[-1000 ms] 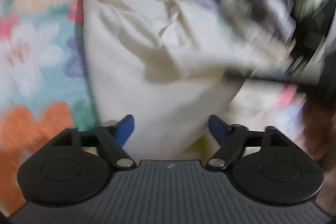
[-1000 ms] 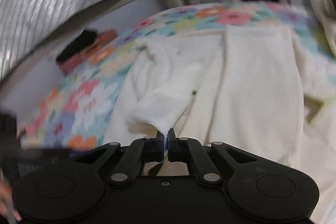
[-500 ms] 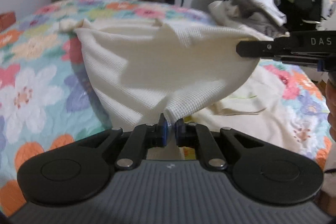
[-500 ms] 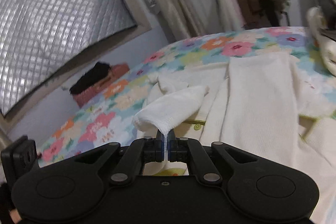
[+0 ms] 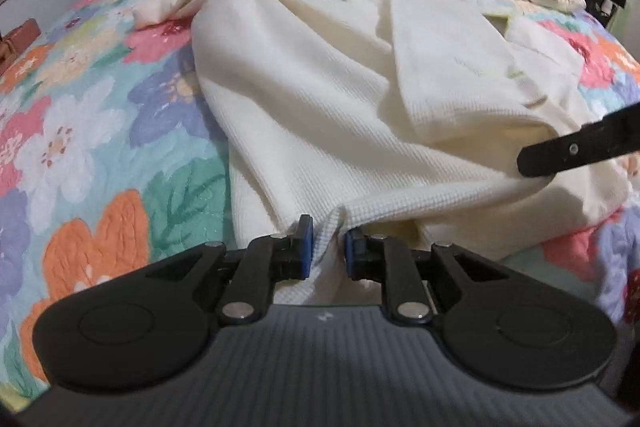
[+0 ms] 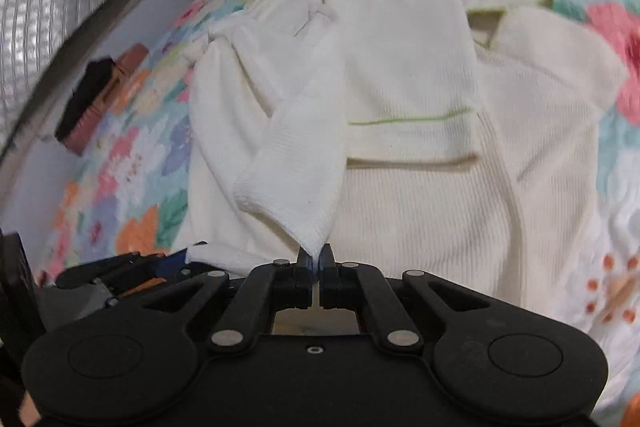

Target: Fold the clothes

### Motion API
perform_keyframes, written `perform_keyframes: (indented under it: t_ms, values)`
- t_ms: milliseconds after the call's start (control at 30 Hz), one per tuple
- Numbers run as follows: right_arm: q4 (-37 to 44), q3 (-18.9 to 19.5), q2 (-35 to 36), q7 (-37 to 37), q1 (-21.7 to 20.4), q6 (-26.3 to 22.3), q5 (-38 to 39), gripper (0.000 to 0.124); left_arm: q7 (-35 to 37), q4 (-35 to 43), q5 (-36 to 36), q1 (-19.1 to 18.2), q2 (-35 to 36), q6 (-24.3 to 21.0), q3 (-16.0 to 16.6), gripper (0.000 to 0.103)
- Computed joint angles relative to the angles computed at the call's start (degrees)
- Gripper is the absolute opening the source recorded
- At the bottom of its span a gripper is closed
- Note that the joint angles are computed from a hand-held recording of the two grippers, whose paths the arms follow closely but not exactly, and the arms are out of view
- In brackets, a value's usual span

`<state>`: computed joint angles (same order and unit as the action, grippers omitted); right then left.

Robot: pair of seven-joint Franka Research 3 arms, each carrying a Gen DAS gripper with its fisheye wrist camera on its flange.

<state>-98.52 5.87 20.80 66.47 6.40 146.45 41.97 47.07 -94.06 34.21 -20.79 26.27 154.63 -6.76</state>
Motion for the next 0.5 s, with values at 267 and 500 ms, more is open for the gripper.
perform_keyframes:
  t_ms: [267, 500]
  values:
    - [2.65, -1.30, 1.75, -0.06, 1.97, -0.53, -6.41, 0.036, -20.89, -0.87, 22.64, -6.44, -2.13, 3.79, 8.47, 0.014]
    - [0.66, -1.23, 1.26, -3.72, 4.40, 10.09, -13.57, 0.039, -16.72, -1.73, 13.45, -0.20, -1.84, 5.53, 2.65, 0.014]
